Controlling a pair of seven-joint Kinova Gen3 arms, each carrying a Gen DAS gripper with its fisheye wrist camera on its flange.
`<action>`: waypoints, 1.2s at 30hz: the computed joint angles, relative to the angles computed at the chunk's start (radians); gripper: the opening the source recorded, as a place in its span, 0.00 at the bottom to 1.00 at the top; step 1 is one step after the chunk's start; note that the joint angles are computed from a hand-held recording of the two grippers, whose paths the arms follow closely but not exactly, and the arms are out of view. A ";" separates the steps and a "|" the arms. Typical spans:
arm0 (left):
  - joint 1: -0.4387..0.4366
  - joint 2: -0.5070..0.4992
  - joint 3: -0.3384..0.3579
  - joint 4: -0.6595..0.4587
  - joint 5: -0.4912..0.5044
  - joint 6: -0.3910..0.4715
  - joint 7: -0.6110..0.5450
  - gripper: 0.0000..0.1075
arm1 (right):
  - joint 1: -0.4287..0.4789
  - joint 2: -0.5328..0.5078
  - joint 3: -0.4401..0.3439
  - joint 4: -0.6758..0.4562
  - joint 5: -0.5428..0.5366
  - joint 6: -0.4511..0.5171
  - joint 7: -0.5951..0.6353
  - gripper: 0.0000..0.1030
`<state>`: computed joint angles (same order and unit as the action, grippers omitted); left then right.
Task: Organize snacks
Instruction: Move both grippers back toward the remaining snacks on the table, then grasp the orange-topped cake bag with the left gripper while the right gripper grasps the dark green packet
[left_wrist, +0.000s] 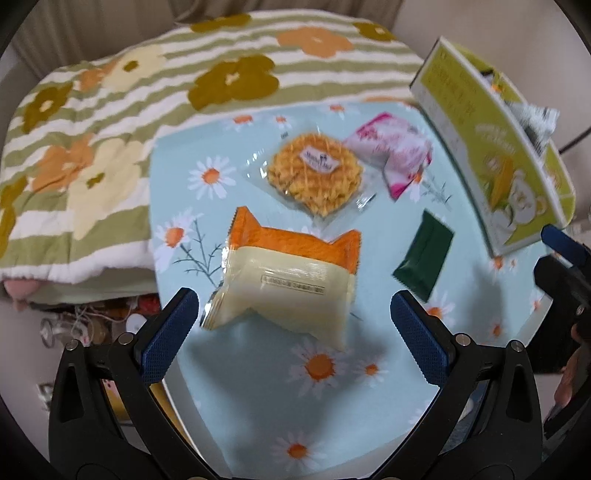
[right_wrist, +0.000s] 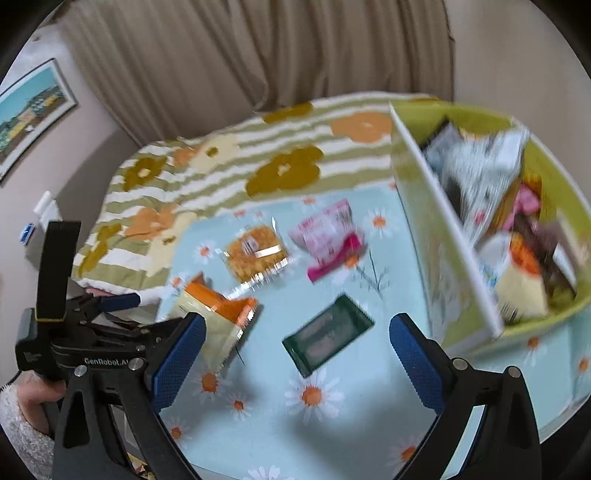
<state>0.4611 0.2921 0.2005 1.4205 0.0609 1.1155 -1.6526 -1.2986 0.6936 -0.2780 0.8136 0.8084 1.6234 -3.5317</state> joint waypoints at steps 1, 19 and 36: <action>-0.001 0.015 0.002 -0.004 0.000 0.001 -0.010 0.96 | 0.007 0.009 0.006 0.002 -0.024 -0.010 -0.012 0.96; 0.036 0.171 -0.018 -0.060 -0.018 0.015 0.020 0.96 | 0.057 0.060 0.178 0.055 -0.328 -0.106 -0.029 0.96; 0.010 0.149 -0.011 -0.019 0.016 -0.031 0.018 0.75 | 0.054 0.114 0.262 -0.013 -0.427 -0.104 0.053 0.94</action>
